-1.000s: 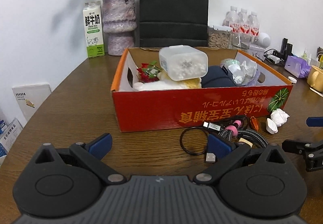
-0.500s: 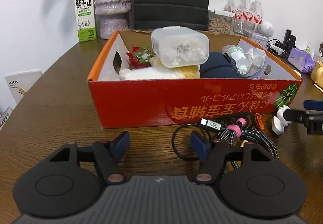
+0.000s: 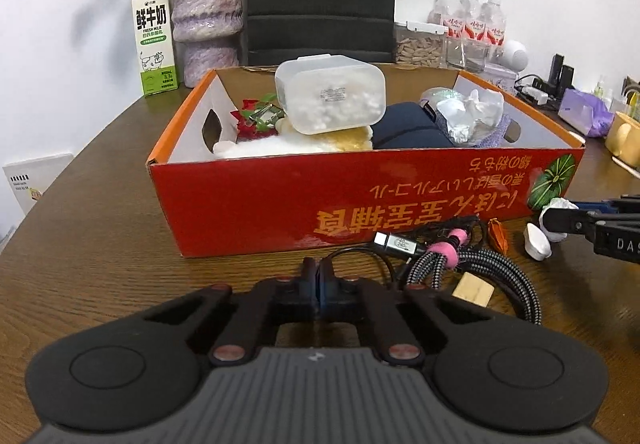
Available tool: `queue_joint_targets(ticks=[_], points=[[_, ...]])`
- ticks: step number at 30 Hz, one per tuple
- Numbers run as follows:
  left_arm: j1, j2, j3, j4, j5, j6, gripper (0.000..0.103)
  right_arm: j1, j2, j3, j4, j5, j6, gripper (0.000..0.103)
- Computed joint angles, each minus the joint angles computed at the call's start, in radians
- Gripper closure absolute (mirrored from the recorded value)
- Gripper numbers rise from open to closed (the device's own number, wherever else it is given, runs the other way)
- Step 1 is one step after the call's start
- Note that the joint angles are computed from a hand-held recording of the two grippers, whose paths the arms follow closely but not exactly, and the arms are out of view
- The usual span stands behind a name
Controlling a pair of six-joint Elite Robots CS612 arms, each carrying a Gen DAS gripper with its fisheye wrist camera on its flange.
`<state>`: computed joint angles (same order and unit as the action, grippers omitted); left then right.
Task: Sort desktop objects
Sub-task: 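Grasp the crumpled white paper with the right gripper while the left grasps the black USB cable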
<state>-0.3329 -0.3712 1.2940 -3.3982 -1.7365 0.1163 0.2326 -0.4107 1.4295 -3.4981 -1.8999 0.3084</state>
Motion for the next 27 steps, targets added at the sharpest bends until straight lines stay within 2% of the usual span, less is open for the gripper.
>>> queue_joint_targets(ticks=[13, 19, 22, 24, 26, 27], points=[[0.013, -0.003, 0.035, -0.155, -0.013, -0.069, 0.102, 0.009, 0.005, 0.017, -0.098, -0.032, -0.008, 0.086], [0.015, -0.016, 0.063, -0.241, -0.028, -0.052, 0.102, 0.019, 0.0, 0.026, -0.155, -0.039, -0.02, 0.086], [0.016, -0.022, 0.069, -0.249, -0.035, -0.042, 0.102, 0.024, -0.005, 0.031, -0.18, -0.042, -0.027, 0.086], [0.02, -0.025, 0.067, -0.219, -0.052, -0.029, 0.102, 0.027, -0.007, 0.031, -0.191, -0.044, -0.03, 0.086], [0.023, -0.032, 0.065, -0.154, -0.063, -0.002, 0.095, 0.029, -0.007, 0.029, -0.195, -0.046, -0.028, 0.086], [0.022, -0.036, 0.062, -0.105, -0.066, 0.015, 0.081, 0.03, -0.006, 0.028, -0.192, -0.045, -0.028, 0.086]])
